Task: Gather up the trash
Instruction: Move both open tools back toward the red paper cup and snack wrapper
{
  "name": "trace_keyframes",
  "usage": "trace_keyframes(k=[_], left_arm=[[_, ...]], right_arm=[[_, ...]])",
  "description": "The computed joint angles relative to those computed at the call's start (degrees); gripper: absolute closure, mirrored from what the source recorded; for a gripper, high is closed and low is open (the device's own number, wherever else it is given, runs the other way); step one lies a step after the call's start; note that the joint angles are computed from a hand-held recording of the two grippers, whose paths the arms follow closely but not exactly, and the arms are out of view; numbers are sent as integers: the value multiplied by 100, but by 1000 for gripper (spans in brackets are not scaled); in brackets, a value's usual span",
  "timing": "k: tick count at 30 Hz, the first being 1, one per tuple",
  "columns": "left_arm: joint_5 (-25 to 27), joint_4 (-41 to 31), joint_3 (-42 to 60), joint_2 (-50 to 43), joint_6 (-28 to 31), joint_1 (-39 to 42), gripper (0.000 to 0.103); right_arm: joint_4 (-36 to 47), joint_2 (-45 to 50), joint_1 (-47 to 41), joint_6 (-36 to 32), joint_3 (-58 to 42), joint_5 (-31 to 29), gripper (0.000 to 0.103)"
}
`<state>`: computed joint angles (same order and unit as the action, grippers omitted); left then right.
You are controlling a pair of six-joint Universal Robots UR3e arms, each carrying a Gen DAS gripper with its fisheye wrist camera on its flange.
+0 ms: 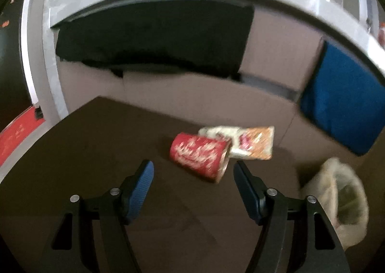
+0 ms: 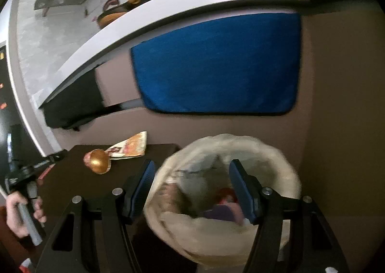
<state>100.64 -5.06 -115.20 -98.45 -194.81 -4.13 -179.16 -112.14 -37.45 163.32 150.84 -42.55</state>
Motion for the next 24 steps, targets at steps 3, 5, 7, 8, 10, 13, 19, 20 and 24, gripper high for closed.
trace_keyframes(k=[3, 5, 7, 8, 10, 13, 19, 20, 24], left_arm=[[149, -84, 295, -476, 295, -180, 37], [277, -234, 704, -928, 417, -258, 40], [255, -390, 1126, -1292, 372, -232, 42], [283, -467, 1273, -1400, 332, -234, 42], [324, -620, 1591, -1646, 320, -234, 42], [320, -608, 1765, -1877, 423, -130, 51], [-1064, -521, 693, -1062, 695, 976, 96], [-1191, -457, 446, -846, 798, 1157, 98], [-1855, -193, -736, 345, 1264, 2025, 99]], right_arm=[[-830, 849, 860, 356, -273, -649, 42], [-1057, 1260, 1342, 482, -491, -1048, 42], [-1163, 1565, 1709, 559, -681, -1332, 42], [-1192, 1701, 1878, 583, -775, -1470, 42], [-1263, 1931, 2144, 625, -946, -1711, 42], [-1235, 2244, 2473, 679, -1250, -2005, 42], [-753, 3243, 3267, 954, -2553, -2385, 42], [-616, 3551, 3461, 1017, -2973, -2447, 42], [46, 4636, 4023, 1353, -4597, -2650, 42]])
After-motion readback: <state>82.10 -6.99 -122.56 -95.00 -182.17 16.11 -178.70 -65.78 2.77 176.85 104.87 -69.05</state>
